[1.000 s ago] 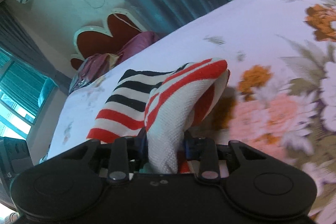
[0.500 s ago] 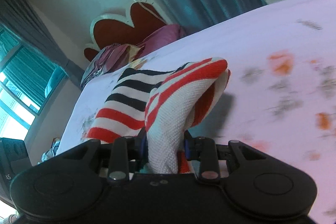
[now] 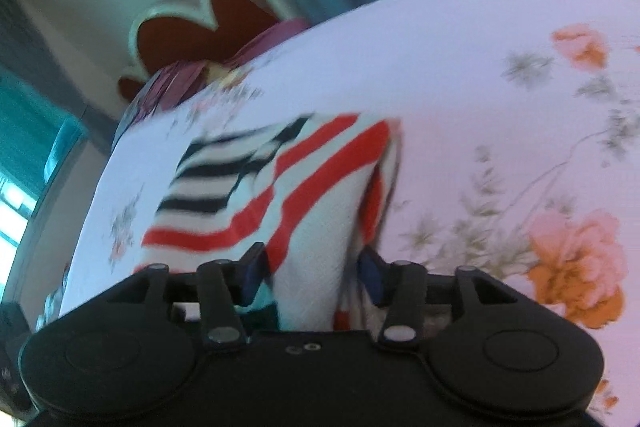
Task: Fold small clothes
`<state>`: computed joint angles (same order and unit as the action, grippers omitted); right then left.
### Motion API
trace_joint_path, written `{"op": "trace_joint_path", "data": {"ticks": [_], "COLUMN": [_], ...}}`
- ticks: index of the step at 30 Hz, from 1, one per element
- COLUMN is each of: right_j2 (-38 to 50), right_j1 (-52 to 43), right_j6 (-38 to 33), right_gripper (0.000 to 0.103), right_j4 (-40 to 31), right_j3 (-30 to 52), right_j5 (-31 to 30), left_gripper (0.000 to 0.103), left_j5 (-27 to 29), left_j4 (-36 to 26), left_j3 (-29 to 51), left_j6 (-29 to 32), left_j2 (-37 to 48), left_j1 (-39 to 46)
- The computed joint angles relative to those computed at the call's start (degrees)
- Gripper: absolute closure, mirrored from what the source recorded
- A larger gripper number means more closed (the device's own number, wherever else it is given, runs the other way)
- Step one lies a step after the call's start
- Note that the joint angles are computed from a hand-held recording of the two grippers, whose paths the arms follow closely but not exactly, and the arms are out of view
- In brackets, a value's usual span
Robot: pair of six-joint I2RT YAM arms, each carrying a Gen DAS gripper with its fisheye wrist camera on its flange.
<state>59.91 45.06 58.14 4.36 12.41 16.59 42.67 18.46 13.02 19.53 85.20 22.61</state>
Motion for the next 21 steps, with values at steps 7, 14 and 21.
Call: {"op": "trace_joint_path", "data": {"ticks": [7,14,21], "right_j2": [-1.73,11.93,7.86], "right_j1": [-1.59,0.95,4.5], "right_j6": [-0.89,-5.37,-2.88], "right_gripper": [0.068,0.07,0.067], "right_j4": [-4.51,-1.16,-8.07], "right_j3": [2.14,6.96,8.34], "right_j5": [2.83,9.16,13.23], "left_gripper": [0.017,0.015,0.014], "left_j5": [2.92,-7.8,-8.4], "left_j4": [-0.65,10.98,7.58], "left_j3": [-1.81,2.32,-0.81], "left_j6": [-2.32,-9.85,-8.53], "left_j2": [-10.78,8.76,0.44], "left_j1": [0.61,-8.73,-7.63]}}
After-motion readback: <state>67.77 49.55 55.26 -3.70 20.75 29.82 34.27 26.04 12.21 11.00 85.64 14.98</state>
